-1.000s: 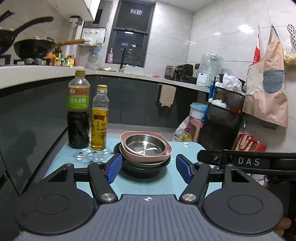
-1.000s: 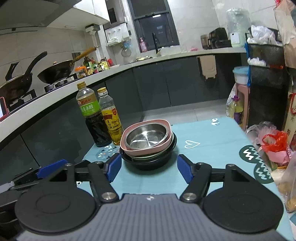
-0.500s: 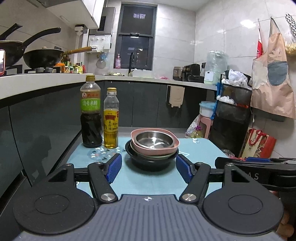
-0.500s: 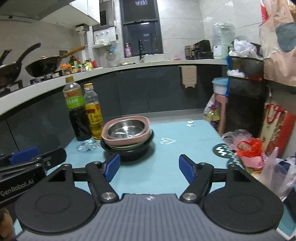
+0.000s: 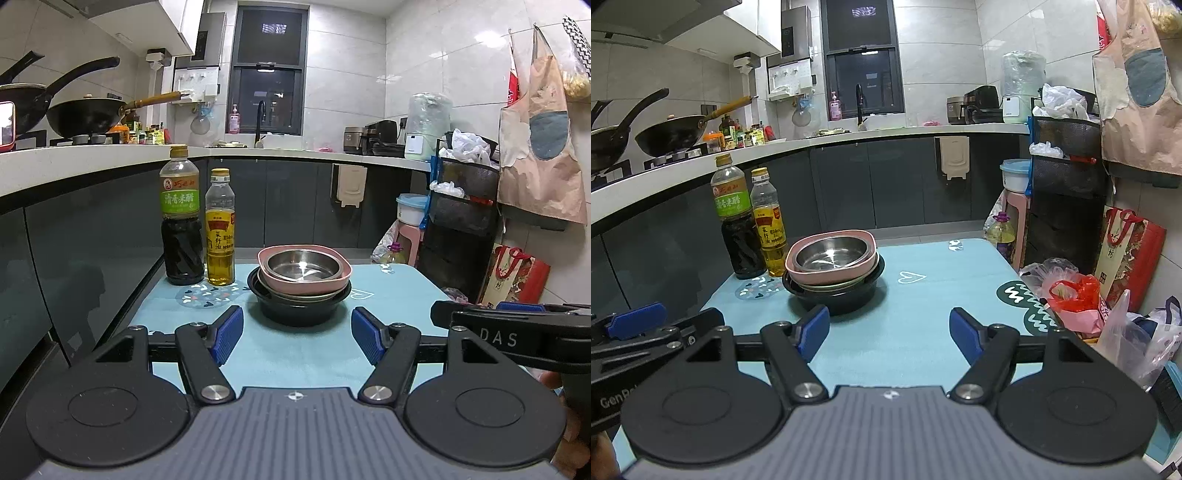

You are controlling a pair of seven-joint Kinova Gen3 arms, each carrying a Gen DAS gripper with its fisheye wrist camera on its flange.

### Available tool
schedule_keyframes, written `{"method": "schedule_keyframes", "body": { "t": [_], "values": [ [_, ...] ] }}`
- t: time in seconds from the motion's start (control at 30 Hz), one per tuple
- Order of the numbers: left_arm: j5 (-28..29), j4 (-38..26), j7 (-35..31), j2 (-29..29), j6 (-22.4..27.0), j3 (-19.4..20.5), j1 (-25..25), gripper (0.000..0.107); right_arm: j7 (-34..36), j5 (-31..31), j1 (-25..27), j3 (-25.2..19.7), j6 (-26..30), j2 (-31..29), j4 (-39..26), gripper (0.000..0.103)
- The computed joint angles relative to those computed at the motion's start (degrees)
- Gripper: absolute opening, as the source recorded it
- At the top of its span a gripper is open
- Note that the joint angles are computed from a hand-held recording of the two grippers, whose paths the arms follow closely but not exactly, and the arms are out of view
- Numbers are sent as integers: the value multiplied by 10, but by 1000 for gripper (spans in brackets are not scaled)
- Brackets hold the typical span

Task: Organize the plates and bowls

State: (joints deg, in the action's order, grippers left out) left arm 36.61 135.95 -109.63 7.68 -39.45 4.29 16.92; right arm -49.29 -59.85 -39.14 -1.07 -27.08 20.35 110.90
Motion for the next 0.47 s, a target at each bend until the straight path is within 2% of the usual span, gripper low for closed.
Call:
{"method": "schedule_keyframes", "body": {
  "t": [0.1, 0.47],
  "values": [
    [13, -1, -10, -1, 1, 1, 4, 62, -3, 2, 0, -2, 0, -1, 3, 61],
    [6, -1, -3, -4, 16, 2, 0, 62, 0, -3, -2, -2, -2, -2, 5, 61]
  ]
}}
